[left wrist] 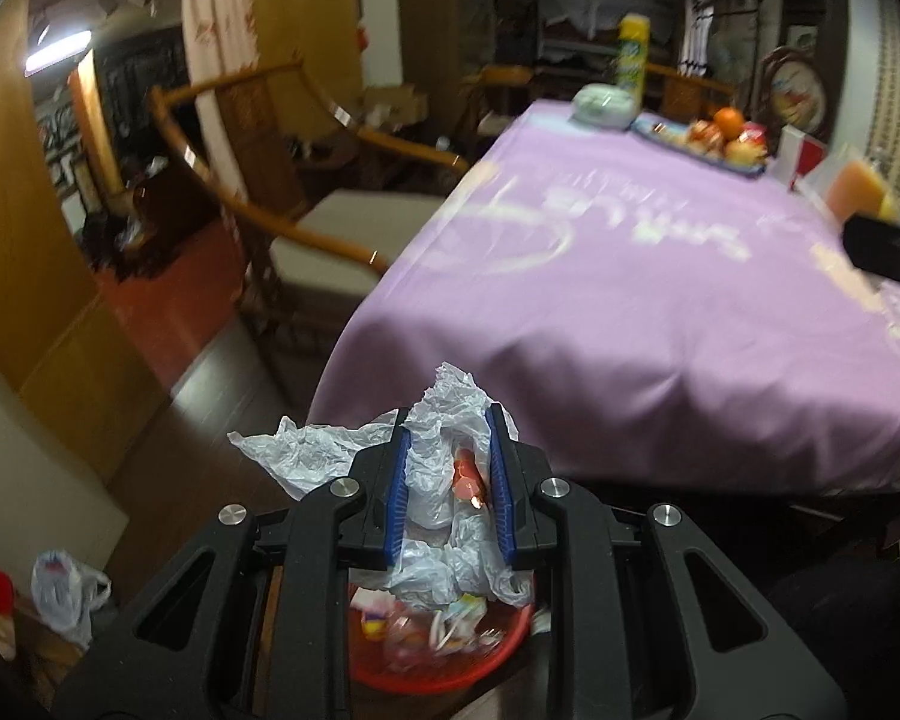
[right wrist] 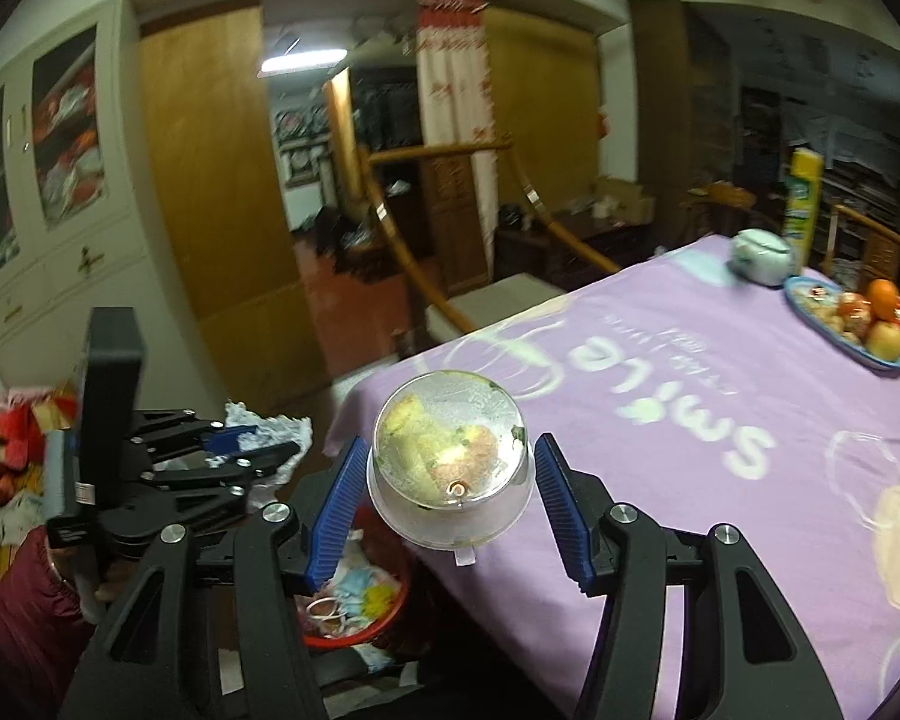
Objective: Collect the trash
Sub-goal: 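Carry the bag and fruit cup down and drop them into the wastebasket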
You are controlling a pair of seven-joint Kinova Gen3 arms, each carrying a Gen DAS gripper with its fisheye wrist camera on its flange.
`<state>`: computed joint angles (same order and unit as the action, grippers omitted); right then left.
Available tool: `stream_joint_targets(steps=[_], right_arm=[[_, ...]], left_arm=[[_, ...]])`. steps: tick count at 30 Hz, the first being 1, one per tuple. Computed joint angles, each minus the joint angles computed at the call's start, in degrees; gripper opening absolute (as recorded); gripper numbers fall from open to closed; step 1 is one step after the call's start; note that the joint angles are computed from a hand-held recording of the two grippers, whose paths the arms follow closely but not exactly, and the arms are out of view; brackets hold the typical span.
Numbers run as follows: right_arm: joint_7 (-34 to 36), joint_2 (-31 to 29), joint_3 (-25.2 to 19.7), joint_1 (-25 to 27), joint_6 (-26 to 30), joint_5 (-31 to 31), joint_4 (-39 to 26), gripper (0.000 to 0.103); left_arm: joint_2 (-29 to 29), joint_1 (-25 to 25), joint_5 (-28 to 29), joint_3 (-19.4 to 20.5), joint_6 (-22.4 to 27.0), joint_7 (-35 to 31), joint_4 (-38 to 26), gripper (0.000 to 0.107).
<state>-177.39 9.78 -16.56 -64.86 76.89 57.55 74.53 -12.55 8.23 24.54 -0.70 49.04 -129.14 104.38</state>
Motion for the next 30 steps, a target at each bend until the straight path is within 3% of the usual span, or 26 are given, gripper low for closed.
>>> stream_joint_targets(steps=[6, 13, 18, 23, 26, 30], right_arm=[[8.68, 5.51, 2.58, 2.38, -4.99, -7.45, -7.2, 0.057], [14.9, 9.93, 6.36, 2.56, -7.29, -15.26, -11.95, 0.057], [16.66, 11.31, 8.52, 1.99, -8.27, -18.8, -12.89, 0.057], [17.23, 11.58, 9.52, 1.43, -8.67, -20.34, -13.26, 0.057], [17.79, 11.54, 9.48, 1.85, -9.68, -21.43, -13.11, 0.057], [21.4, 12.52, 8.8, 3.67, -12.08, -25.06, -13.77, 0.057]], left_arm=[[4.69, -3.44, 2.79, -3.4, 1.62, -4.72, 1.79, 0.025], [10.38, -8.36, 5.92, -2.18, 3.74, -7.53, 3.34, 0.028], [13.97, -10.47, 4.44, -0.29, 5.88, -5.86, 2.97, 0.047], [13.16, -12.56, 4.25, -0.3, 6.39, -4.93, 2.0, 0.083], [11.85, -13.1, 2.89, -0.58, 6.96, -4.23, 0.78, 0.088], [8.4, -12.45, -3.29, -0.27, 3.19, -0.87, 1.75, 0.094]])
